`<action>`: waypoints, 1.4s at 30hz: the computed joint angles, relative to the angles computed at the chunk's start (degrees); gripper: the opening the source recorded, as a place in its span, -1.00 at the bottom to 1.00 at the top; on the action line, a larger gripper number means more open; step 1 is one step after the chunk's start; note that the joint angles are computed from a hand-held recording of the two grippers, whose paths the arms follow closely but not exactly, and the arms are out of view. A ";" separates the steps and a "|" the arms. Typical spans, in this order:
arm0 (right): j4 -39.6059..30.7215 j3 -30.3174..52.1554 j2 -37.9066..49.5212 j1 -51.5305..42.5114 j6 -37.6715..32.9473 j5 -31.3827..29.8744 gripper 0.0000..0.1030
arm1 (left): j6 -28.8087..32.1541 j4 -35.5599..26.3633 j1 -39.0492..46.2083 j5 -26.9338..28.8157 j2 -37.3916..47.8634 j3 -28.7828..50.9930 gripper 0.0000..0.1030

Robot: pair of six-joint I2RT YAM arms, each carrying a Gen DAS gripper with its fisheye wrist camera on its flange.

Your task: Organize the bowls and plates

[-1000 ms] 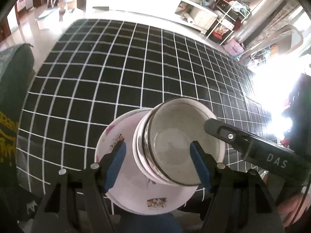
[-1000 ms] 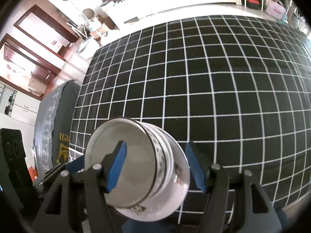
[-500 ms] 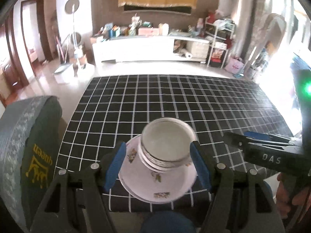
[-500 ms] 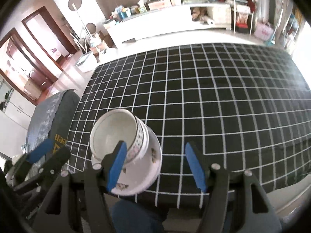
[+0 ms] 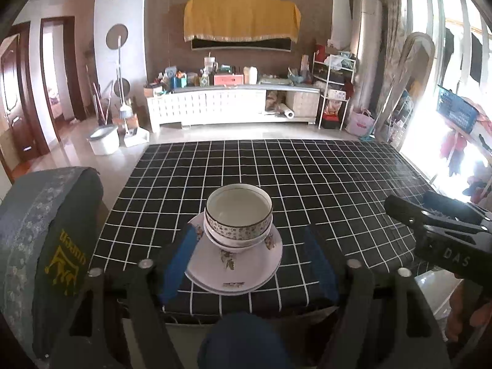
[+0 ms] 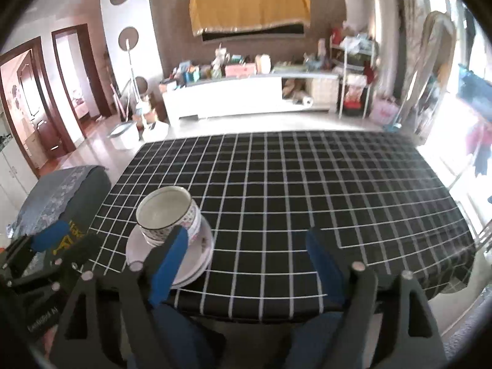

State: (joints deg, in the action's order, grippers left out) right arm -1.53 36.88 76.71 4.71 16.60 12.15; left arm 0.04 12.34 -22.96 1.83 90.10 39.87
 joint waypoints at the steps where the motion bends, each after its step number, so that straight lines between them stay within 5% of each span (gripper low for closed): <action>1: 1.40 -1.87 -1.45 0.45 0.26 0.66 0.72 | -0.04 1.27 -0.36 -0.59 -1.15 -1.56 0.65; 5: 3.92 -5.84 -4.00 2.62 0.64 2.74 0.84 | -0.20 7.32 -1.63 -2.07 -5.41 -7.76 0.75; 7: 4.91 -8.08 -5.18 4.45 0.67 5.17 0.94 | 0.44 10.78 -2.23 -3.02 -7.13 -10.98 1.00; 15: 7.16 -13.65 -9.94 7.96 1.10 11.29 1.00 | 1.00 14.04 -5.40 -7.08 -8.14 -14.93 1.00; 42: 6.93 -17.41 -13.89 8.74 3.35 10.75 1.00 | 0.04 14.81 -7.44 -9.86 -7.76 -16.00 1.00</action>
State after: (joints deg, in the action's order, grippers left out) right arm 5.39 19.48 62.81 13.45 19.95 22.89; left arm 0.07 27.15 -30.40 -8.03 82.34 23.87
